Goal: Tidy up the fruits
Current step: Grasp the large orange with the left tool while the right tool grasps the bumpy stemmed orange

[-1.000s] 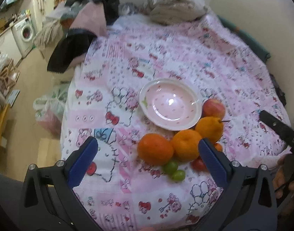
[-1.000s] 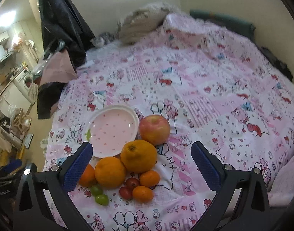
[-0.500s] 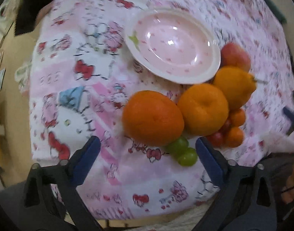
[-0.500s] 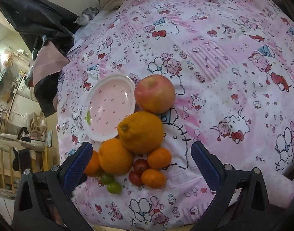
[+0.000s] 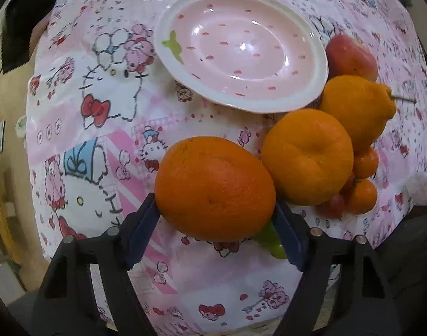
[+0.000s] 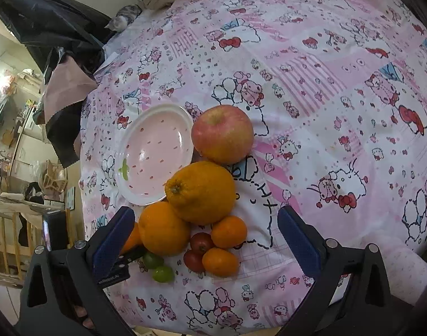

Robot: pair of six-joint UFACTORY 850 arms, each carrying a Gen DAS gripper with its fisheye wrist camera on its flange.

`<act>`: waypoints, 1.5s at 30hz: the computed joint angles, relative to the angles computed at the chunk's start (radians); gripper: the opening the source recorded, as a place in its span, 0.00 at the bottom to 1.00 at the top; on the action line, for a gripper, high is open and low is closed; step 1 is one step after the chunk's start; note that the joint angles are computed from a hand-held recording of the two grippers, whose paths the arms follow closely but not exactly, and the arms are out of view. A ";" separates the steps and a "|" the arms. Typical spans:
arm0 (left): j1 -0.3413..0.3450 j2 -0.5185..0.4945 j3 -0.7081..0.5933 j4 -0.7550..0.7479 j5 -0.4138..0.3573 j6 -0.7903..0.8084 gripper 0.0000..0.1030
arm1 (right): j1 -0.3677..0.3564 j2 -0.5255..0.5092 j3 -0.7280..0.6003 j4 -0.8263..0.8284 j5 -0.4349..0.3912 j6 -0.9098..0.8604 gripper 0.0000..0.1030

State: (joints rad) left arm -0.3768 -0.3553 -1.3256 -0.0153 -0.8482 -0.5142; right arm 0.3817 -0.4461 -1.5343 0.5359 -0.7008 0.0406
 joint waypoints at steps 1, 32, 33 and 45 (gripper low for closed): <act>0.005 0.012 0.006 -0.005 0.005 -0.005 0.73 | -0.001 -0.005 -0.004 0.000 -0.007 0.005 1.00; 0.004 0.077 0.020 0.119 0.058 -0.155 0.73 | 0.087 -0.319 -0.319 -0.207 -0.220 0.183 0.99; 0.003 0.076 0.019 0.127 0.060 -0.160 0.73 | 0.089 -0.323 -0.321 -0.209 -0.219 0.188 0.97; -0.002 0.079 0.028 0.193 0.074 -0.202 0.73 | 0.082 -0.297 -0.289 -0.194 -0.185 0.176 0.81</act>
